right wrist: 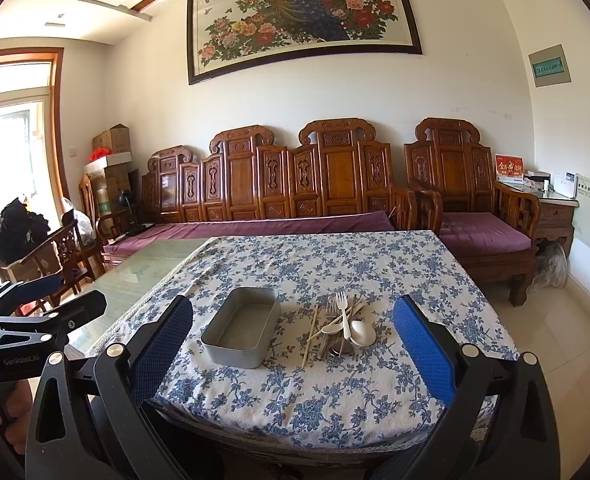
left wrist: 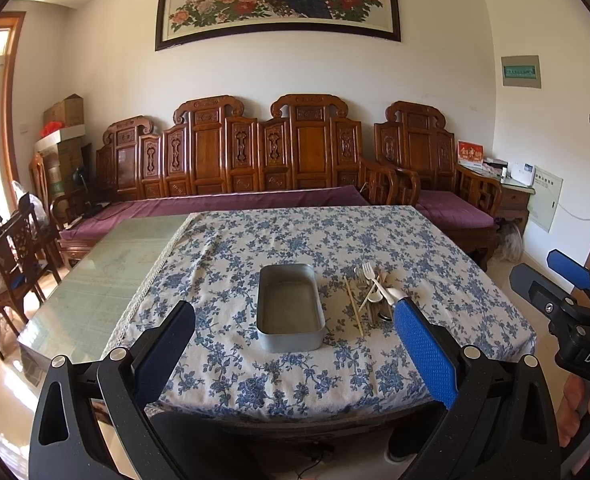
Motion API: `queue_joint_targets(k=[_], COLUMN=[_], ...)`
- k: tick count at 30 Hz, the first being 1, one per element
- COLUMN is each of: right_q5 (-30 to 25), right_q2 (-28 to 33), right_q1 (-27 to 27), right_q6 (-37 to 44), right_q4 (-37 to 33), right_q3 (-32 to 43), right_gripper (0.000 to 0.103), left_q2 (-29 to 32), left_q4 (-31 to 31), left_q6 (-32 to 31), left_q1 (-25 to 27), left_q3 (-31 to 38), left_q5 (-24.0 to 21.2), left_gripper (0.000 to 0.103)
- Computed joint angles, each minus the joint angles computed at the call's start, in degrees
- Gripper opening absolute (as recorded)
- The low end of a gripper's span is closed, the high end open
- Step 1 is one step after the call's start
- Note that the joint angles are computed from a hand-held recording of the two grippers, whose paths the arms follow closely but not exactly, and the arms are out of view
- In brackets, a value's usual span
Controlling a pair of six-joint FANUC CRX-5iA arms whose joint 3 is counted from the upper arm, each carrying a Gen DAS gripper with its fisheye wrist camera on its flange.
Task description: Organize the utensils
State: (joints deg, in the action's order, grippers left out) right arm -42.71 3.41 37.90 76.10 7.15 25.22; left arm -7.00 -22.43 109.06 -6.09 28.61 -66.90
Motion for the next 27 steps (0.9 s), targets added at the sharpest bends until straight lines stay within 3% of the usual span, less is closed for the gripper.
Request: queue_joint_targets(k=[11, 18, 27], right_q5=[-1.2, -4.5, -11.1], right_q2=[1.2, 5.7, 15.4], right_q1=[-1.3, -4.0, -6.9], right_q6=[1.3, 5.8, 10.7], right_q4=[-2.6, -7.3, -10.4], right_q3=[0.5, 5.0, 16.0], right_gripper=[0.099, 0.082, 0.060], left_q2=[0.6, 3.6, 8.5], left_q4=[4.5, 10.4, 16.7], left_q6=[-3.2, -9.4, -14.7], left_q1=[2.7, 5.6, 8.8], left_q3=[-2.3, -2.7, -1.0], left_q5=[-0.1, -0.7, -0.4], left_gripper=[0.096, 0.096, 0.096])
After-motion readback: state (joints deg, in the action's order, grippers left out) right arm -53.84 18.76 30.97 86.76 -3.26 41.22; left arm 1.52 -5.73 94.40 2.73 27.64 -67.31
